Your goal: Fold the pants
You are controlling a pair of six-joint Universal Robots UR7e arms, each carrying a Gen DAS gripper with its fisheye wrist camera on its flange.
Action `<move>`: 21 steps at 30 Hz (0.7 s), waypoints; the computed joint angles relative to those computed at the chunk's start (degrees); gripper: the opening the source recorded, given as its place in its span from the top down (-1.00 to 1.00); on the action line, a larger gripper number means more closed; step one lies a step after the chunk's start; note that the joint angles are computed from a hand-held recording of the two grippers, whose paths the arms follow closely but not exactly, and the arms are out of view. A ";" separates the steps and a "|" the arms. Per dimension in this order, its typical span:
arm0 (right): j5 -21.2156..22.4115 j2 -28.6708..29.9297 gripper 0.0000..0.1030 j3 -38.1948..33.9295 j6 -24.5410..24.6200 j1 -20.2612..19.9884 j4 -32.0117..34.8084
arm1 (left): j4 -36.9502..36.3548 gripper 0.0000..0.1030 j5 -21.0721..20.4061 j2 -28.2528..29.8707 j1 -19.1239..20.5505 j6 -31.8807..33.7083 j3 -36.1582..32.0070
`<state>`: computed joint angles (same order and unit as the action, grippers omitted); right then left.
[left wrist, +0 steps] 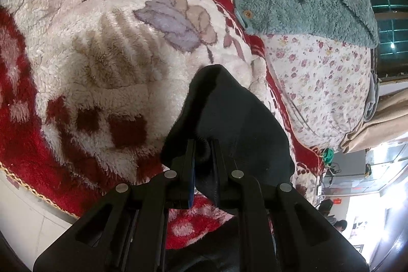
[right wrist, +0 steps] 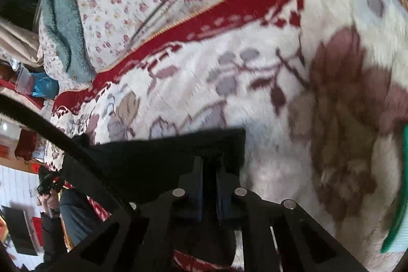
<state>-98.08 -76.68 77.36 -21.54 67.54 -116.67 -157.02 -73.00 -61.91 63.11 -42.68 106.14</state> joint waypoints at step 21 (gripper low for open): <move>-4.25 4.50 0.83 -3.90 3.18 -0.38 -1.10 | -3.80 0.81 3.00 0.09 -0.99 -0.31 1.80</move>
